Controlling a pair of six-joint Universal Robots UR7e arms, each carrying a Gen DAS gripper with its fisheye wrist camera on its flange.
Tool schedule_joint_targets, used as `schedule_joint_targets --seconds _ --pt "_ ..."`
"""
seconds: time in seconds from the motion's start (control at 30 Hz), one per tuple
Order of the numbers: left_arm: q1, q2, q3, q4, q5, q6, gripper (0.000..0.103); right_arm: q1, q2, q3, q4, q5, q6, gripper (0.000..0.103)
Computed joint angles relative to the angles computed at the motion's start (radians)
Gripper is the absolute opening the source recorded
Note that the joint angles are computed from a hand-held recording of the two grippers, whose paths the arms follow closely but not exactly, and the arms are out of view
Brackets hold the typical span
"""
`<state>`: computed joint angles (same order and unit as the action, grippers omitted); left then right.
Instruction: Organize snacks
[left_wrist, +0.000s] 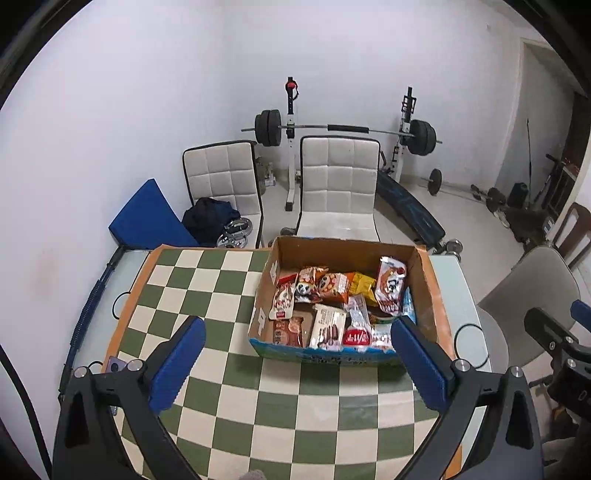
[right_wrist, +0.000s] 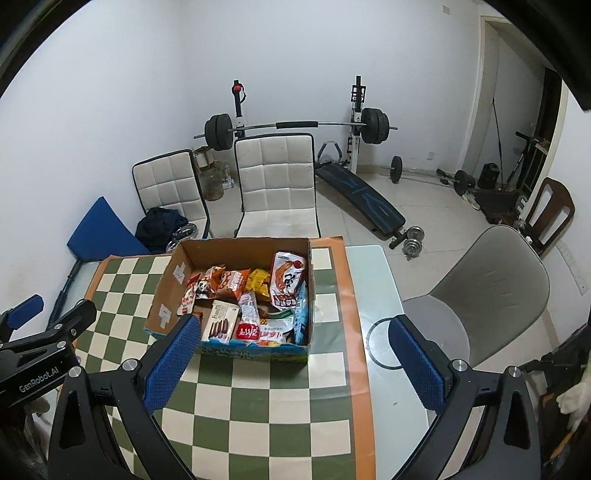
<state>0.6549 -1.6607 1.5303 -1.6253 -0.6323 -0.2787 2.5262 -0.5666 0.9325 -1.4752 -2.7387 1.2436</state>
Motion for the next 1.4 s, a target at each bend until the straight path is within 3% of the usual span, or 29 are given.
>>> schedule_joint_targets --seconds 0.23,0.4,1.4 --pt "0.011 0.008 0.038 -0.073 0.036 0.047 0.103 -0.021 -0.007 0.053 -0.071 -0.024 -0.022 0.103" --pt "0.019 0.015 0.035 -0.052 0.030 0.039 0.103 -0.032 -0.013 0.074 -0.087 -0.011 -0.020 0.103" --pt "0.040 0.026 0.024 -0.016 0.026 0.013 0.103 -0.034 -0.025 0.106 -0.059 0.002 0.031 0.103"
